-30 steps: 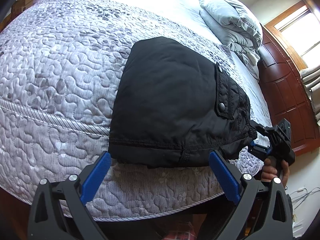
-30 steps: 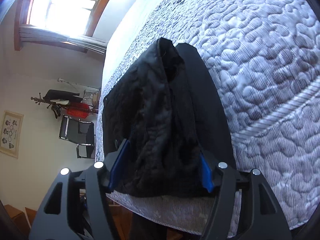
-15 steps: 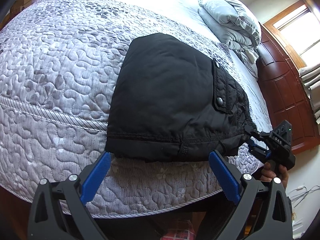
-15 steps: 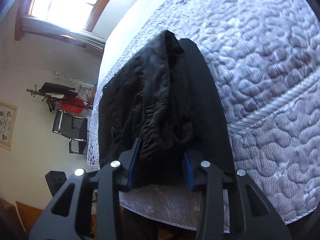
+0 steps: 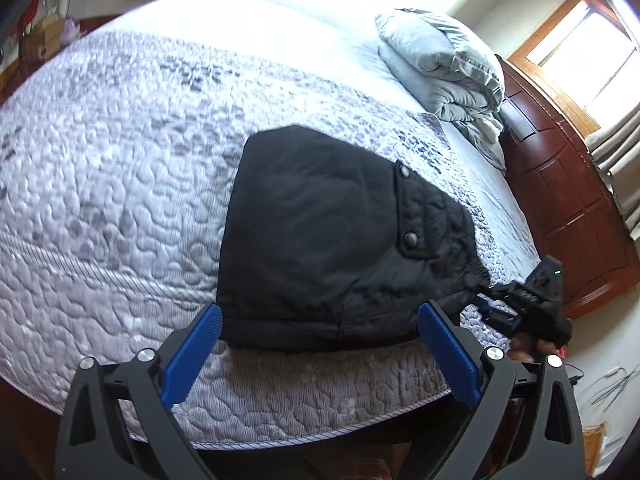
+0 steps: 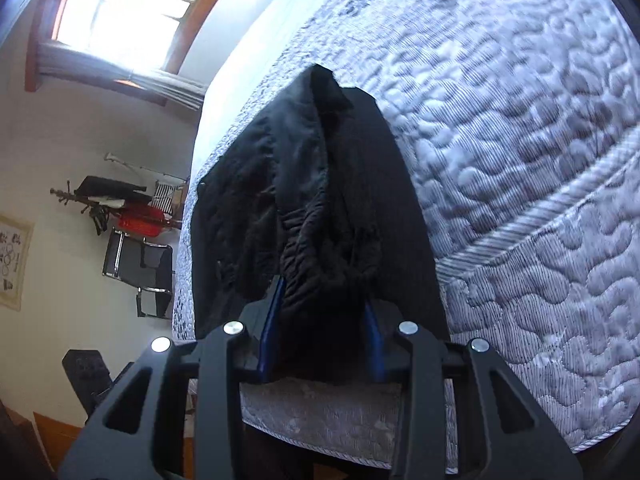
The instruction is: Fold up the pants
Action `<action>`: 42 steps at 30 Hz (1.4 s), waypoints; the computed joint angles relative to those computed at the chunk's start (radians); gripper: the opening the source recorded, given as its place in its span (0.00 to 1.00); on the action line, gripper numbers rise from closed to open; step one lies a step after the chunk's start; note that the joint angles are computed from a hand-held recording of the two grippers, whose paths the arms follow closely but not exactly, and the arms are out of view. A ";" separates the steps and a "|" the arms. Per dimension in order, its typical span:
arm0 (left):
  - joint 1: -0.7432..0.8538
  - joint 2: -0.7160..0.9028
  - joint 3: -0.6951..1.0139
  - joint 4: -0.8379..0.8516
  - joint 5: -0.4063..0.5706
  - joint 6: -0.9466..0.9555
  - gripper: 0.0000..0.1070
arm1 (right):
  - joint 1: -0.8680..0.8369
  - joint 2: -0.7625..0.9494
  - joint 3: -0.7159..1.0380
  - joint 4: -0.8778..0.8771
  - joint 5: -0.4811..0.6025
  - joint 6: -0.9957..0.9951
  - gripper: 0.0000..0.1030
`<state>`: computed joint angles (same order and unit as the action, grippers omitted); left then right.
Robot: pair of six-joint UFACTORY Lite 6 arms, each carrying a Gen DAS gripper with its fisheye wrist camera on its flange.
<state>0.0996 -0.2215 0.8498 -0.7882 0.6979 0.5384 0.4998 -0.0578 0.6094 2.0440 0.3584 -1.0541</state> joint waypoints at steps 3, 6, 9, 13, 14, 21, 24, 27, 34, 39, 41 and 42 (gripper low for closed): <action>-0.022 -0.028 0.017 0.023 -0.005 -0.030 0.93 | -0.016 0.015 -0.020 0.051 0.036 -0.058 0.35; -0.046 -0.038 0.049 0.052 -0.002 -0.060 0.93 | -0.020 0.016 0.018 -0.087 0.021 0.058 0.40; -0.055 -0.040 0.061 0.051 -0.001 -0.054 0.93 | -0.019 0.006 0.083 -0.296 -0.032 0.251 0.45; -0.063 -0.014 0.066 0.066 -0.007 -0.062 0.93 | -0.055 0.007 0.146 -0.483 -0.054 0.418 0.50; -0.061 -0.009 0.060 0.066 -0.009 -0.063 0.93 | -0.071 0.017 0.170 -0.527 -0.053 0.454 0.50; -0.061 0.040 0.056 0.088 -0.031 -0.071 0.93 | -0.127 0.194 0.414 -0.779 -0.027 0.616 0.48; -0.056 0.061 0.064 0.088 -0.029 -0.066 0.93 | -0.140 0.288 0.520 -0.915 0.007 0.723 0.20; -0.047 0.078 0.071 0.090 -0.033 -0.061 0.93 | -0.142 0.346 0.575 -0.980 0.002 0.768 0.10; -0.016 0.133 0.086 0.066 -0.022 -0.049 0.93 | -0.146 0.353 0.500 -0.729 -0.023 0.558 0.17; -0.005 0.142 0.088 0.058 -0.014 -0.045 0.93 | -0.150 0.258 0.410 -0.624 -0.021 0.471 0.25; 0.002 0.138 0.088 0.041 -0.002 -0.028 0.93 | -0.148 0.211 0.371 -0.614 -0.013 0.460 0.30; 0.011 0.138 0.087 0.020 0.009 -0.006 0.93 | -0.146 0.190 0.353 -0.607 -0.010 0.453 0.33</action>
<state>0.1103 -0.0835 0.9365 -0.7679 0.7074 0.5322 0.3537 0.1318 0.9621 1.4373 0.3485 -0.6008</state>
